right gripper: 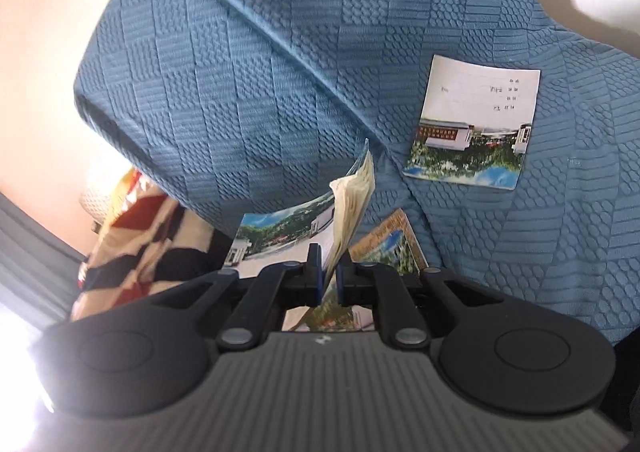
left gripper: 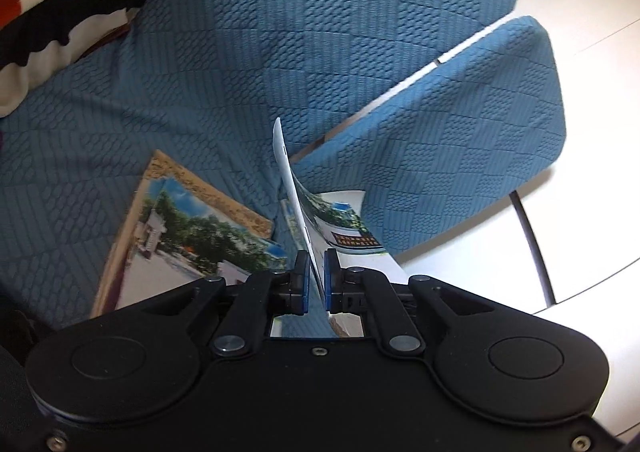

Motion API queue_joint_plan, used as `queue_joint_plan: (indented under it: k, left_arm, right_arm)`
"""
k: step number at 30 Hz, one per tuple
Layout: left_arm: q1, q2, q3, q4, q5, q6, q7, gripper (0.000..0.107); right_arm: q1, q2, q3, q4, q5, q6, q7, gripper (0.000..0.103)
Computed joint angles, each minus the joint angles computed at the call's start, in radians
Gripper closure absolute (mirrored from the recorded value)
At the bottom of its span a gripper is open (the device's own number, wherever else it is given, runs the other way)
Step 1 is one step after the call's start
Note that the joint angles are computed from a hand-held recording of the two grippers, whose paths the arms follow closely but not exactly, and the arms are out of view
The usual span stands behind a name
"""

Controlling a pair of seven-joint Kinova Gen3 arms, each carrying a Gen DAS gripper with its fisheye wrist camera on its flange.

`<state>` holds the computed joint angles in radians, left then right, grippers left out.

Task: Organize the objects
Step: 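Close the right tool on the postcards and carry them toward the book stack, then lower the postcards onto the book stack and open both tools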

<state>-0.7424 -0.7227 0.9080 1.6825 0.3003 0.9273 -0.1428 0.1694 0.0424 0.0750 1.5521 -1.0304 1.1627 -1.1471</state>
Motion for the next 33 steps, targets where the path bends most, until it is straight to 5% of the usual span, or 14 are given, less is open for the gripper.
queue_joint_plan:
  k: [17,26,29,30,31,33]
  left_arm:
    - [0.012,-0.018,-0.017,0.066,-0.009,0.122,0.072,0.101]
    - [-0.010,-0.005,0.013,0.057,-0.007,0.142,0.062,0.101]
    - [-0.021,0.003,0.026,0.048,-0.003,0.146,0.047,0.101]
    - [-0.015,0.008,0.026,0.053,-0.001,0.138,0.036,0.100]
    - [-0.017,0.012,0.032,0.050,0.000,0.140,0.030,0.096]
    - [-0.045,0.020,0.059,0.030,-0.008,0.165,0.022,0.083]
  right_arm:
    - [-0.097,-0.021,-0.037,0.088,0.109,-0.093,0.058,0.094]
    - [-0.086,0.023,-0.037,0.043,0.164,0.019,0.048,0.091]
    - [-0.087,0.051,-0.044,-0.013,0.238,0.089,-0.021,0.071]
    - [-0.084,0.062,-0.045,-0.034,0.258,0.120,-0.042,0.053]
    - [-0.074,0.068,-0.044,-0.044,0.261,0.148,-0.047,0.038]
    - [-0.052,0.071,-0.041,-0.062,0.264,0.192,-0.054,0.029]
